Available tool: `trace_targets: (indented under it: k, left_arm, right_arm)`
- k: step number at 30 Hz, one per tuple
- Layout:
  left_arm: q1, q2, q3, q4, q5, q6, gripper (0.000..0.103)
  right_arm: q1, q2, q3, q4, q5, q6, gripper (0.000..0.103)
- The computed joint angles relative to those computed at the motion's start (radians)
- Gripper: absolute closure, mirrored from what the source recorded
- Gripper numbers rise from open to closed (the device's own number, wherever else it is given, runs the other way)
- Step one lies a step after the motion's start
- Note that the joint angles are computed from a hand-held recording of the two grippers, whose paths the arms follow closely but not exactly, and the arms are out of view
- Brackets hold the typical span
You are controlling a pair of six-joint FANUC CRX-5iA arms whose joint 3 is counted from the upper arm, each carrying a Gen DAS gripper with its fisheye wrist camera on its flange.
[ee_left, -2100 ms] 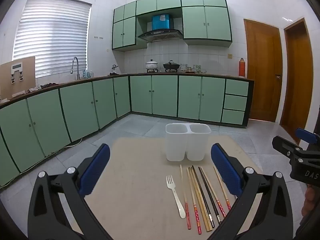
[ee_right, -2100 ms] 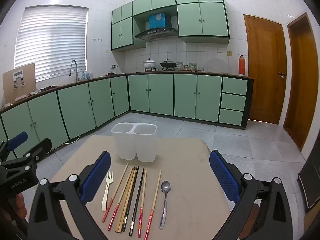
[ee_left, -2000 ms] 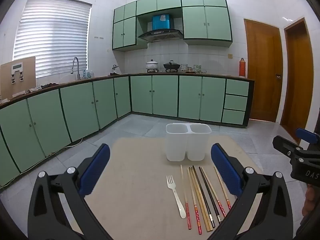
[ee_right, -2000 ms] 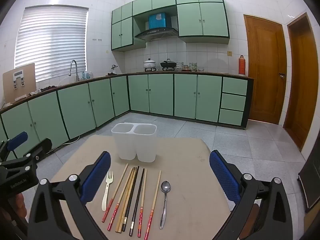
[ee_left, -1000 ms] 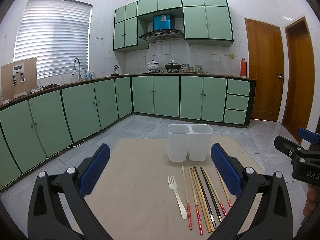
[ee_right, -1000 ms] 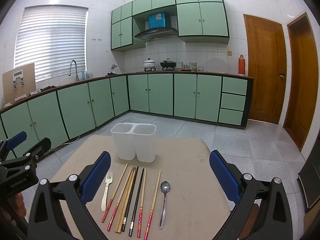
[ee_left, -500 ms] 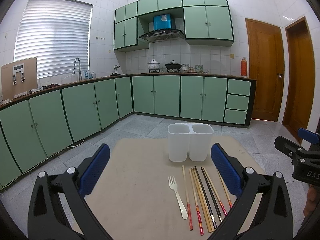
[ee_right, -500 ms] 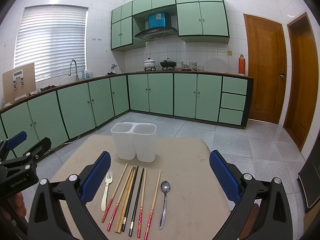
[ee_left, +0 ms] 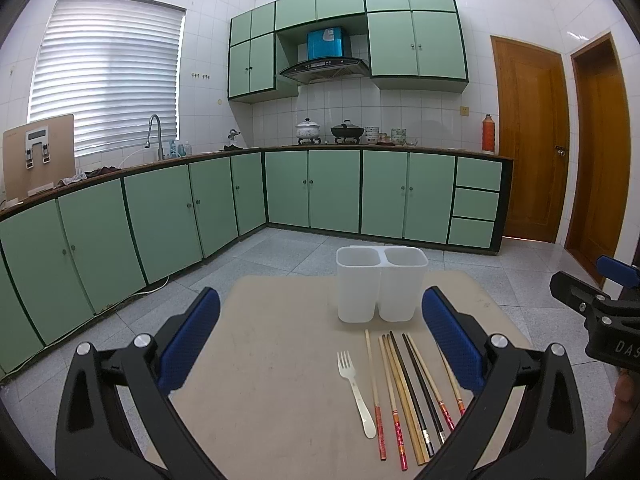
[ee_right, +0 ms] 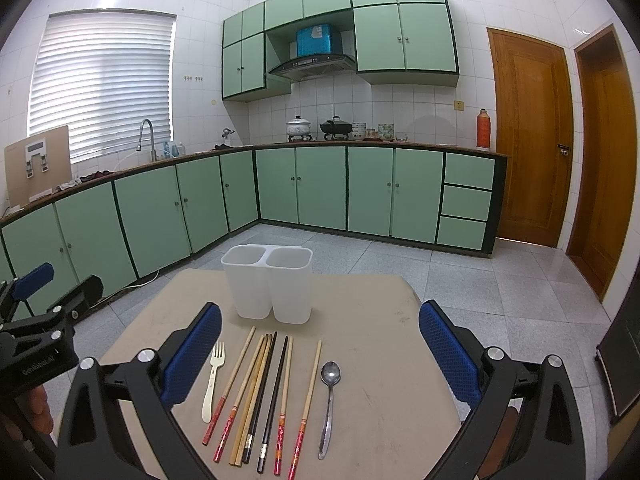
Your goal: Organize utensils
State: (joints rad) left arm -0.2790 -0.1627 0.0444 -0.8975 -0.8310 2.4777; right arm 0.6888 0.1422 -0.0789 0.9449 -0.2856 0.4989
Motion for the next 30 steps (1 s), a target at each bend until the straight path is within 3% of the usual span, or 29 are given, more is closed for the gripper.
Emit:
trace_targets:
  k: [11, 30]
  left_arm:
    - [0.044, -0.011, -0.018, 0.026, 0.033, -0.028, 0.005]
    - [0.041, 0.005, -0.006, 0.023, 0.025, -0.023, 0.005]
  right_arm:
    - [-0.001, 0.001, -0.001, 0.007, 0.001, -0.007, 0.006]
    - [0.005, 0.005, 0.008, -0.024, -0.013, 0.023, 0.006]
